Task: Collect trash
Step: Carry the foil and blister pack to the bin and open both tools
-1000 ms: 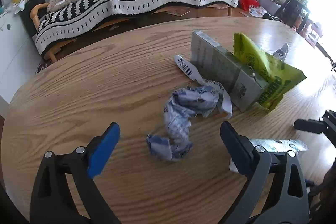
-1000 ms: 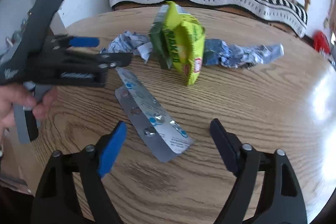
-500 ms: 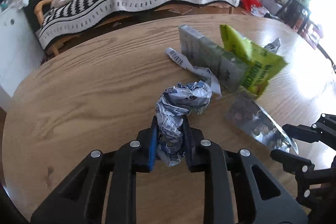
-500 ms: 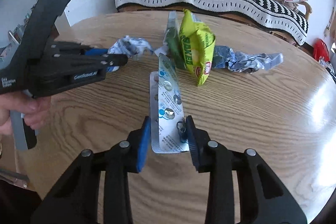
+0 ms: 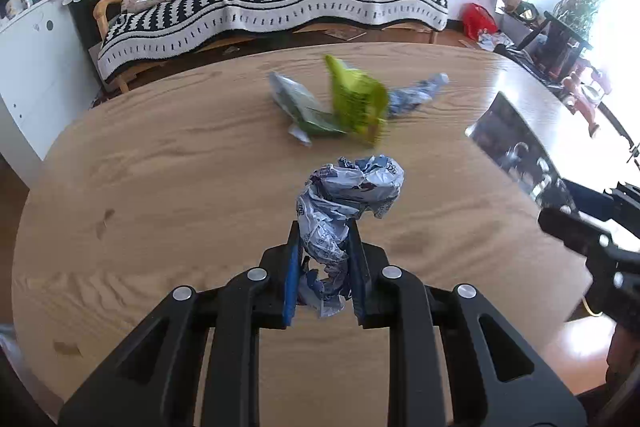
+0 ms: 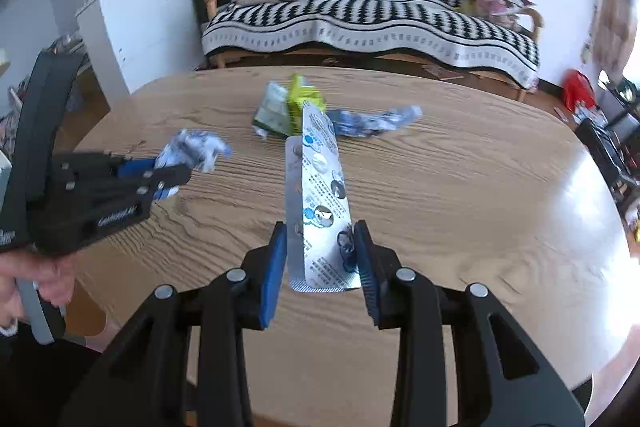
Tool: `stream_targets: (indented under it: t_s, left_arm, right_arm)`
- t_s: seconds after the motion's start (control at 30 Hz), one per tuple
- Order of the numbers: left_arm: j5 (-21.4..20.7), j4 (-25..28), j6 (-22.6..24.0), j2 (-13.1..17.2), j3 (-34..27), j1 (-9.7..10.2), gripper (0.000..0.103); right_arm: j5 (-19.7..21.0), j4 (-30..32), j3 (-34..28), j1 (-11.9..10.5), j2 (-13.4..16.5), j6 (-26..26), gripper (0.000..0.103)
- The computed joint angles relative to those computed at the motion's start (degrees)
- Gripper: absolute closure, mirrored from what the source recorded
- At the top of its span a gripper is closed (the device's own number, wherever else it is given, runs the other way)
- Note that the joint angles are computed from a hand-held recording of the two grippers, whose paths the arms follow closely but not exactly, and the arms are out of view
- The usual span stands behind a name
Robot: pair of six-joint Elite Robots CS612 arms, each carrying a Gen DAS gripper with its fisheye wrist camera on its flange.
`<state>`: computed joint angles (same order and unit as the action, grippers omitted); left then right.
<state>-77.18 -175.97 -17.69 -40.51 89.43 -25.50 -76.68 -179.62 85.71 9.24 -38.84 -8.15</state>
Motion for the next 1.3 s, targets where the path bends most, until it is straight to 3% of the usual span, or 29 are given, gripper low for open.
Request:
stream_targets:
  t_s: [0.2,0.43,0.63,0.8,1.07,1.3]
  left_arm:
    - [-0.89,-3.21,-0.25,-0.67,1.67,-2.07,0.082]
    - [-2.69,-2.93,0.51,-0.02,0.29,-2.50,0.082]
    - [-4.44,-2.23,0.11,1.59,-2.96,-3.61,0.082]
    - [-7.75,-3.48,1.38,3.65,-6.54,-5.94,0.082]
    - [-14.92,-3.00,4.39,7.63,-13.32,-11.19,0.082]
    - [-21.76,4.77,6.54,12.98,-22.66,-16.51,0.082]
  right_arm:
    - [-1.01,-2.94,5.69,-2.34,-2.84,2.49,0.068]
    - [-2.03,-4.86,8.68,-5.15,-4.09,6.44,0.068]
    - [-3.52,-7.68,11.52,-7.67,-5.20,9.68,0.068]
    - [-4.81,-10.13,14.45,-10.66,-6.45,13.09,0.068]
    - [-8.40,-15.75,22.92,-18.49,-9.72,17.98,0.068]
    - [-9.45,-17.68,28.41,-26.70,-10.64,24.59,0.068]
